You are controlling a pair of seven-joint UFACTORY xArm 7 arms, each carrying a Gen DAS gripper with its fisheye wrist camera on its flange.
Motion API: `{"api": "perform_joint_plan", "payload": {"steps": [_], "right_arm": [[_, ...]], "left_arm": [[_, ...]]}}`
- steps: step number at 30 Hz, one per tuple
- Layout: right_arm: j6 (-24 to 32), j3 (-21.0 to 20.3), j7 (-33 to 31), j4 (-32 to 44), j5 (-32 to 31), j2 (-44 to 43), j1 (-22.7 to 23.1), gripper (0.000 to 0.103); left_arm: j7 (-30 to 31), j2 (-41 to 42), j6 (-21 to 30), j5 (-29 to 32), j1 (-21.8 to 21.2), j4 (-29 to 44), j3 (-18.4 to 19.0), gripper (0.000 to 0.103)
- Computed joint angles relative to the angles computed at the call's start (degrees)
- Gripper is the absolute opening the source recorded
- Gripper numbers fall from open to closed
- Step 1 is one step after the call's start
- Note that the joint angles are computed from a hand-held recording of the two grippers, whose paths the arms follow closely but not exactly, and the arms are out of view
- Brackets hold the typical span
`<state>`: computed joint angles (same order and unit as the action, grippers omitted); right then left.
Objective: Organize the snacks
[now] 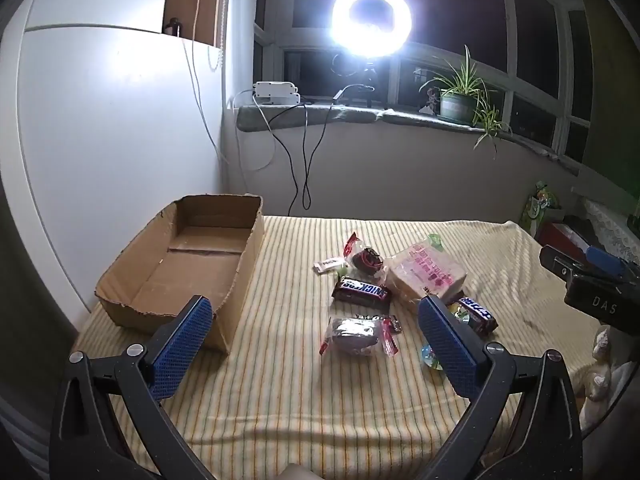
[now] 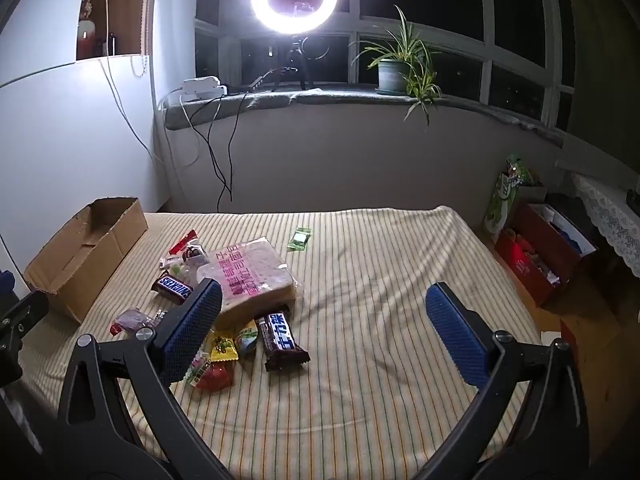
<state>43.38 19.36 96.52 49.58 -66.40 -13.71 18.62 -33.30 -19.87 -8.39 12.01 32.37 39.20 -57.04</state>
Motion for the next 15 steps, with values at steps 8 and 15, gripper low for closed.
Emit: {"api": "perform_joint_plan", "payload": {"steps": [8,15], "right_arm": [[-0.44,-0.58,-0.06,0.67,0.25,1.29,-0.04,0.103],[-0.28,-0.65,0.39,0.78,-0.52,1.66,0.34,0.103]], "left_arm": [[0.2,0.92,0.25,0.13,0.91,0.82,-1.29,0.102],[-0.03,2.25,0.56,1.11,-0.32,1.1,0.06,0.102]]}}
